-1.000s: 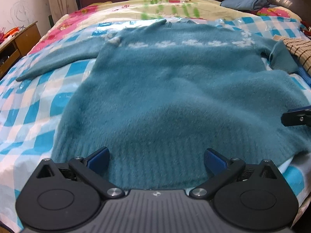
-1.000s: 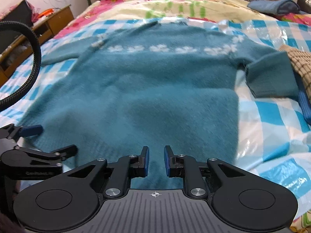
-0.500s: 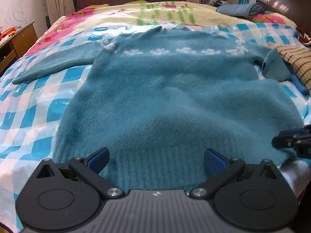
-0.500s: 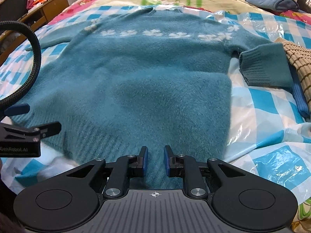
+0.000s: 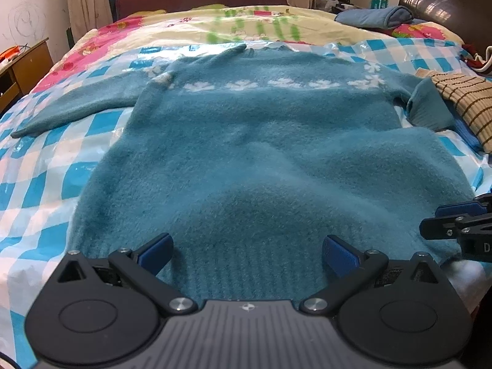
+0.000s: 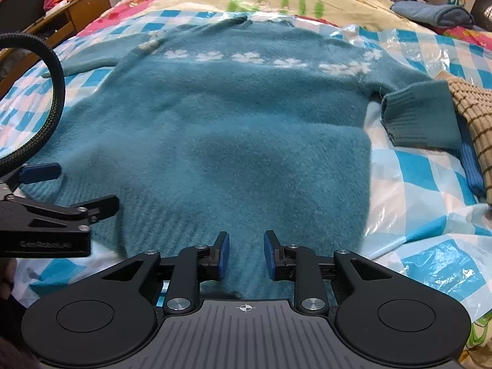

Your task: Fold small clothes

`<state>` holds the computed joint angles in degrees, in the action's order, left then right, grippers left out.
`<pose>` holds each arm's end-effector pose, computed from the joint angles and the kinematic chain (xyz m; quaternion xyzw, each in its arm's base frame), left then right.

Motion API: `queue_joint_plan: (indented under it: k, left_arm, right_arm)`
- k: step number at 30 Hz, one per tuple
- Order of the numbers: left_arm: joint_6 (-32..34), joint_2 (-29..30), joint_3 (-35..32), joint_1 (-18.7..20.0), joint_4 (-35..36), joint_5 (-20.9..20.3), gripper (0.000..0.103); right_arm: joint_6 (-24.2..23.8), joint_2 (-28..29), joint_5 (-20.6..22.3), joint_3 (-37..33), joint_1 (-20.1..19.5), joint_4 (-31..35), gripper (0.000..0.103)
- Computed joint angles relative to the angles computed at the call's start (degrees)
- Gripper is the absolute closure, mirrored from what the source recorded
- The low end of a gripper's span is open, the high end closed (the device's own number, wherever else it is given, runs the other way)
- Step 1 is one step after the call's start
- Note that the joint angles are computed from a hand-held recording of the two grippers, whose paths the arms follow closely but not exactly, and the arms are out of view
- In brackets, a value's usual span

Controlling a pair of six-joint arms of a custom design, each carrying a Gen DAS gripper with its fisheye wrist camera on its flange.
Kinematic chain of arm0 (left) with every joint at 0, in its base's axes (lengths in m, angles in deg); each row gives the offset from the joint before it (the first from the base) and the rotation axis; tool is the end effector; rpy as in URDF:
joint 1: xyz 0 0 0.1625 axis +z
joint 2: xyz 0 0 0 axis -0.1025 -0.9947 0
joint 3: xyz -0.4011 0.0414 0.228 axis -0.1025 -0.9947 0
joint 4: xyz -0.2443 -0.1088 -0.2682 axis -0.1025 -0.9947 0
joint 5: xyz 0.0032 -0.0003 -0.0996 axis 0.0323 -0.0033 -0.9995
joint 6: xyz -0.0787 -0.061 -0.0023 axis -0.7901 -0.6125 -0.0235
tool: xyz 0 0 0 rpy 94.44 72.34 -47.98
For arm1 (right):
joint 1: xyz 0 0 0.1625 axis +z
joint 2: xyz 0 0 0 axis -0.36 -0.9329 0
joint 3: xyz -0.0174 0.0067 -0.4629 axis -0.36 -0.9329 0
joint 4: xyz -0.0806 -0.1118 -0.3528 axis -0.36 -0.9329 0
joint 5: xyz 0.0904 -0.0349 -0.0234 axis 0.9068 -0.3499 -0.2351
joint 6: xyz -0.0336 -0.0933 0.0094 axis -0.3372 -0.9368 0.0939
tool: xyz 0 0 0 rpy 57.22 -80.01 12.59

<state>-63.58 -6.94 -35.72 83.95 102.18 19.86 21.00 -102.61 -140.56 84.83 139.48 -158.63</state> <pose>0.0287 -0.7023 0.2697 0.3902 0.8657 -0.1801 0.2568 0.3756 -0.5887 -0.0809 -0.0246 -0.8798 0.2833 0.3810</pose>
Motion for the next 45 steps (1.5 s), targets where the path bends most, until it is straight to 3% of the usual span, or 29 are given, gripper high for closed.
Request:
queue_joint_plan:
  k: [10, 22, 45]
  left_arm:
    - [-0.81, -0.43, 0.8, 0.0, -0.34, 0.88, 0.0]
    - [-0.4, -0.4, 1.51, -0.16, -0.39, 0.6, 0.0]
    - [-0.41, -0.38, 1.38, 0.11, -0.3, 0.37, 0.0]
  right_arm:
    - [-4.51, 2.41, -0.69, -2.83, 0.59, -2.65, 0.078]
    - [-4.43, 2.81, 2.3, -3.21, 0.64, -3.36, 0.073]
    - [-3.84, 2.61, 2.62, -3.05, 0.58, -3.0, 0.073]
